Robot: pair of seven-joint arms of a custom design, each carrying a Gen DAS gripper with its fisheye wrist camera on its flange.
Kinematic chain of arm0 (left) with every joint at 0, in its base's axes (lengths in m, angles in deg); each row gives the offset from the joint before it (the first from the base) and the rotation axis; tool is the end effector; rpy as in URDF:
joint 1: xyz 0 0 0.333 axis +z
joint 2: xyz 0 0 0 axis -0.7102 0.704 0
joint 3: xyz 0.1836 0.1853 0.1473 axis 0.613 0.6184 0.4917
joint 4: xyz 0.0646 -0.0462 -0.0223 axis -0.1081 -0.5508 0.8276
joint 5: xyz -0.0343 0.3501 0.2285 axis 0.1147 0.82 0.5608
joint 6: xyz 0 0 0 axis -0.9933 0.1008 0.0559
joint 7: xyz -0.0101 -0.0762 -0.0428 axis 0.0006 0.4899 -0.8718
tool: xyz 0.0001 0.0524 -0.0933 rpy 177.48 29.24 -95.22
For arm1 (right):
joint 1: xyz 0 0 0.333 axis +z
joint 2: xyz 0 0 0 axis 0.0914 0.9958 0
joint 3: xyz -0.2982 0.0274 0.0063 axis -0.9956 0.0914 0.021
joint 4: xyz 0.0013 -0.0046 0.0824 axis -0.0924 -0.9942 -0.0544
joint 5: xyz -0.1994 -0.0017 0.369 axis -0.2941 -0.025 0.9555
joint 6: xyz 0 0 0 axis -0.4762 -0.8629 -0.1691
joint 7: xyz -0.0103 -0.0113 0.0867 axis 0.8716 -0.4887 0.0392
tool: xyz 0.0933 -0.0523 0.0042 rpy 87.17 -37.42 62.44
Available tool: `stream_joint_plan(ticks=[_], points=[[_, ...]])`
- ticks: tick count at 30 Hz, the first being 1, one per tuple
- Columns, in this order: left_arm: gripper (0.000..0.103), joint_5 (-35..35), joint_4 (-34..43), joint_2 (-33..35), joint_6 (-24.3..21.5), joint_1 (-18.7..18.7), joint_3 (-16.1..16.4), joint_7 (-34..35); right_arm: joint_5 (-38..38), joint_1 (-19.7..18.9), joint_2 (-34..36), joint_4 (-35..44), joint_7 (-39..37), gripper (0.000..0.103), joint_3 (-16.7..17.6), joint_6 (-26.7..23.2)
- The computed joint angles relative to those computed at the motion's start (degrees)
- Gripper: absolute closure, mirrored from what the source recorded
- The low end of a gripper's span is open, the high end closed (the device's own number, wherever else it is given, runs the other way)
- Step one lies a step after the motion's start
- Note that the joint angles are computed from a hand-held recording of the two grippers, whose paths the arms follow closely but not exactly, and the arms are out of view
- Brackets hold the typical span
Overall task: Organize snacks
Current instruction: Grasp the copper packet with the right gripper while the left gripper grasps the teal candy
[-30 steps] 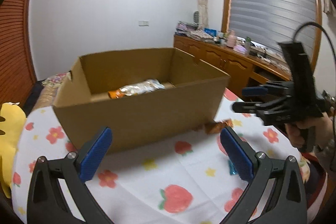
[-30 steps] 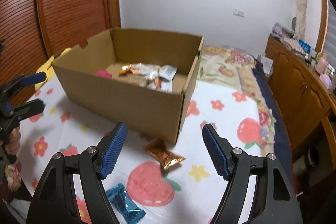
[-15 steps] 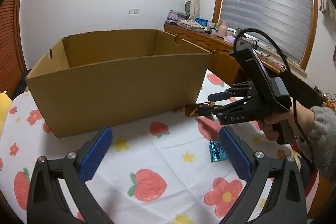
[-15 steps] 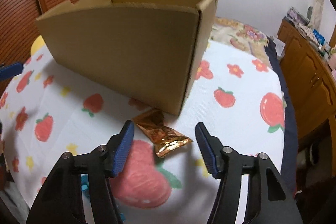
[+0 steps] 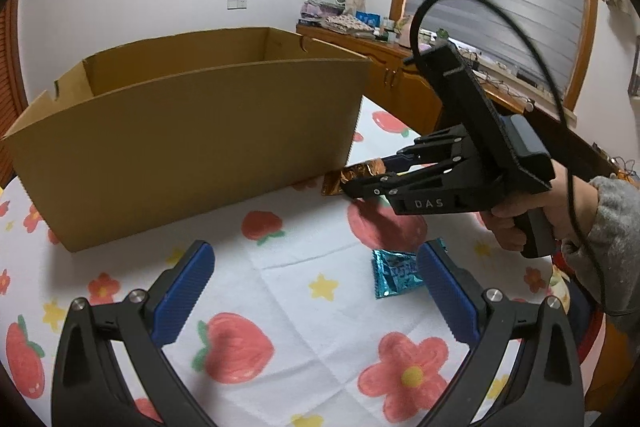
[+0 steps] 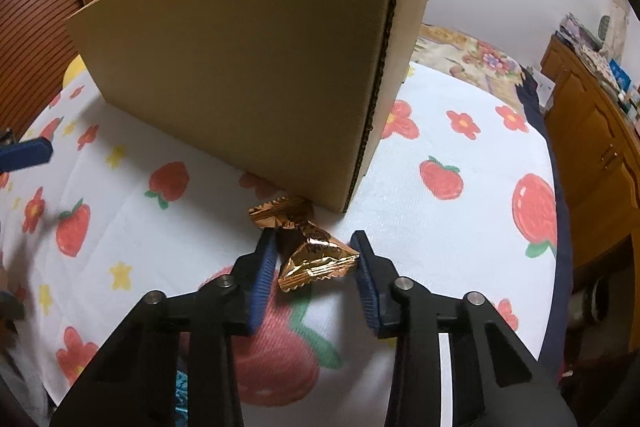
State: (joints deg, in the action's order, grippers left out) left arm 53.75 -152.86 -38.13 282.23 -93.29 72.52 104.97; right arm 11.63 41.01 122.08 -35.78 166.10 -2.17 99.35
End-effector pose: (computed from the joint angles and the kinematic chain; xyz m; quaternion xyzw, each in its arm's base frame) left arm 0.4664 -0.4205 0.2928 -0.4714 0.7667 -0.4034 0.1651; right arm 0.5818 0.3700 0.2361 -0.8259 0.4673 -0.1764 0.2616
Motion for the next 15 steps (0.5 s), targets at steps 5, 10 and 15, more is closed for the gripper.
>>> stream_joint_plan(ticks=[5,10,15], points=[[0.002,-0.1,1.57,0.94,-2.77,-3.4,3.13,-0.23,0.56,0.76,-2.29,-4.23,0.35,0.08,-0.65,4.03],[0.002,4.31,2.9,1.69,-5.62,-3.33,2.96,-3.52,3.12,4.76,-5.87,-10.13,-0.25,0.08,-4.15,9.61],[0.004,8.18,5.3,3.21,-9.38,-6.12,5.66,-6.29,9.19,13.38,-8.88,-16.84,-1.99,0.08,-11.47,15.62]])
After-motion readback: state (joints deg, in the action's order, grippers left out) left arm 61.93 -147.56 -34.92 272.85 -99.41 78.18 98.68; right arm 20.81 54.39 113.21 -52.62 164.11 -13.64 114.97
